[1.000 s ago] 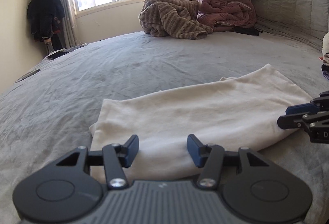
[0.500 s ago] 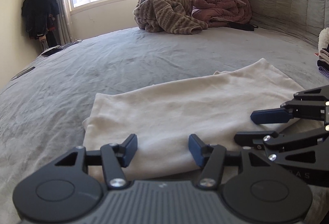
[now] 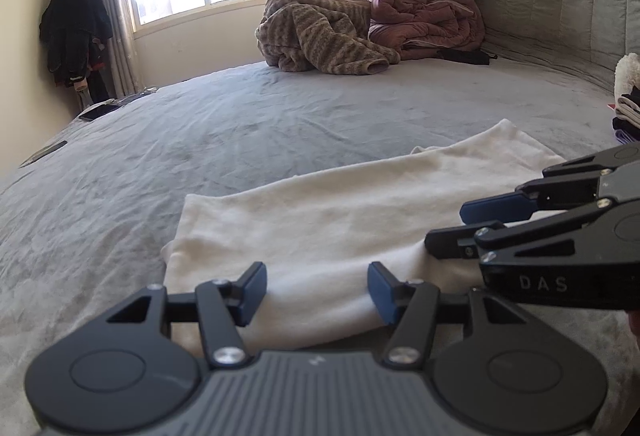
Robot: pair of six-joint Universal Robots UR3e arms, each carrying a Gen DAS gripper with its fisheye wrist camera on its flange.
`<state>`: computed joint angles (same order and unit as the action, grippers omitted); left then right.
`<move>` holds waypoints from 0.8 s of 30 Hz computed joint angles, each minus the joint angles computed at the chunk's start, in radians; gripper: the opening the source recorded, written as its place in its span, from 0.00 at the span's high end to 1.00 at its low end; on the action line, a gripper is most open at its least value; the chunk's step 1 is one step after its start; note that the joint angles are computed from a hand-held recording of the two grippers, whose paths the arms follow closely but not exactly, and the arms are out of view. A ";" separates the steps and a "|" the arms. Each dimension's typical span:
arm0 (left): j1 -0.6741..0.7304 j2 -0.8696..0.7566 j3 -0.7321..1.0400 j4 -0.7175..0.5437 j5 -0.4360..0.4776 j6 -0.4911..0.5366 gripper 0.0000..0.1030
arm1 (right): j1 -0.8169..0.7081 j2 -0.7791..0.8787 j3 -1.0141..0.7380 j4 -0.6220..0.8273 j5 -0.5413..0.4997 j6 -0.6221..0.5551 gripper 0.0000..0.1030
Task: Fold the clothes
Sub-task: 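Open the right gripper and hold both grippers over the folded sweatshirt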
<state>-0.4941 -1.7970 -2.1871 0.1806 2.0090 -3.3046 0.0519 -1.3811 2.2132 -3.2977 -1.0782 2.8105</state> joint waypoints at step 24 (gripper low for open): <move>0.068 0.034 -0.032 -0.006 -0.107 -0.006 0.41 | 0.001 0.135 -0.274 0.247 0.059 0.033 0.59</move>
